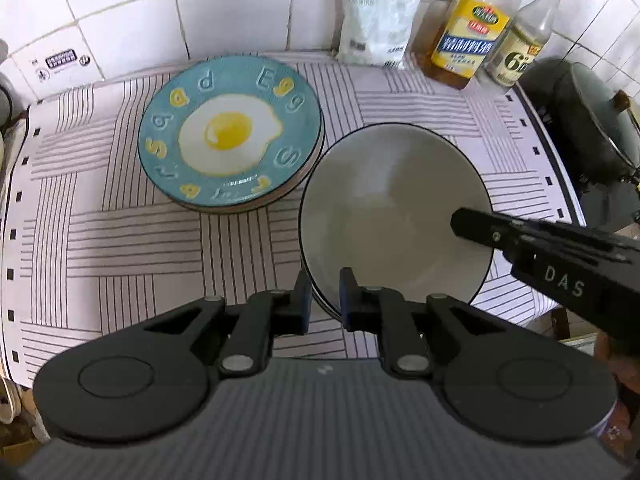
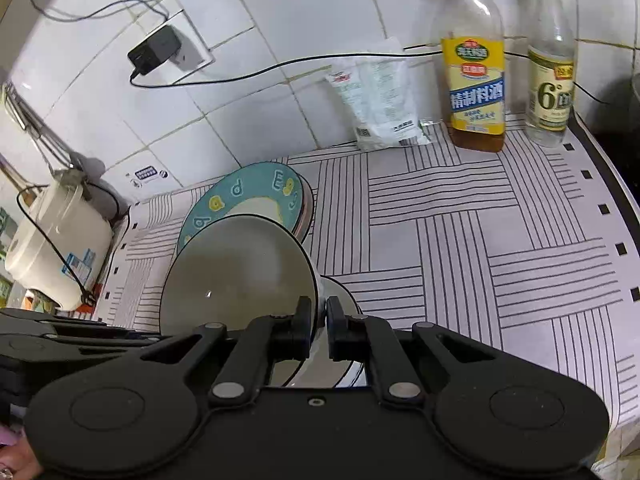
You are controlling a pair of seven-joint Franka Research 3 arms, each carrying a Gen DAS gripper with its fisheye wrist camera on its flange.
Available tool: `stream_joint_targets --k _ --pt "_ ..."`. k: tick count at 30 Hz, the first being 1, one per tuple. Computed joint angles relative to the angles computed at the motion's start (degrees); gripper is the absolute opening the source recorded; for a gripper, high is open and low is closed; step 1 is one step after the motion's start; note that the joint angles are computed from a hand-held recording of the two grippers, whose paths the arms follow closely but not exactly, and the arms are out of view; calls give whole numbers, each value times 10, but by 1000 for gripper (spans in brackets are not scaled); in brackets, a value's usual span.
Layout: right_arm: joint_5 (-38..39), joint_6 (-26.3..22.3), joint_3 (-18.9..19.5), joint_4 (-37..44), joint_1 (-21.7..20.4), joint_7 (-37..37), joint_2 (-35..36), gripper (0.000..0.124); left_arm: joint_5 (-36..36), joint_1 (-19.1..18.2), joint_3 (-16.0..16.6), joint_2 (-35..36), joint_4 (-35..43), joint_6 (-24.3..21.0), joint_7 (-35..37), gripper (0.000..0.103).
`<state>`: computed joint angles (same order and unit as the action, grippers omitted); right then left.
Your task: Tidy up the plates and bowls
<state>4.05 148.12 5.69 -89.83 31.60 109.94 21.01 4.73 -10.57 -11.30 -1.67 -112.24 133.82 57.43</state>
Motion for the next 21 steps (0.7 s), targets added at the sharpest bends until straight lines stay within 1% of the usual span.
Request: stream_joint_targets --k 3,6,9,11,12,21 --pt "-15 -1 -4 4 5 -5 6 11 -35 1 2 7 2 -10 7 14" --pt "-57 8 -16 2 22 -1 11 10 -77 5 5 19 12 -25 21 15" --pt "-71 2 -18 5 24 -4 17 10 -73 6 3 25 16 -30 18 15" --pt "-73 10 -14 -2 22 -20 16 10 -74 7 2 35 30 -57 21 16" --pt "-81 13 -16 -4 25 -23 16 10 -72 7 1 38 34 -62 21 16" --pt "-158 14 -39 1 49 -27 26 9 -79 11 -1 61 60 -78 32 17"
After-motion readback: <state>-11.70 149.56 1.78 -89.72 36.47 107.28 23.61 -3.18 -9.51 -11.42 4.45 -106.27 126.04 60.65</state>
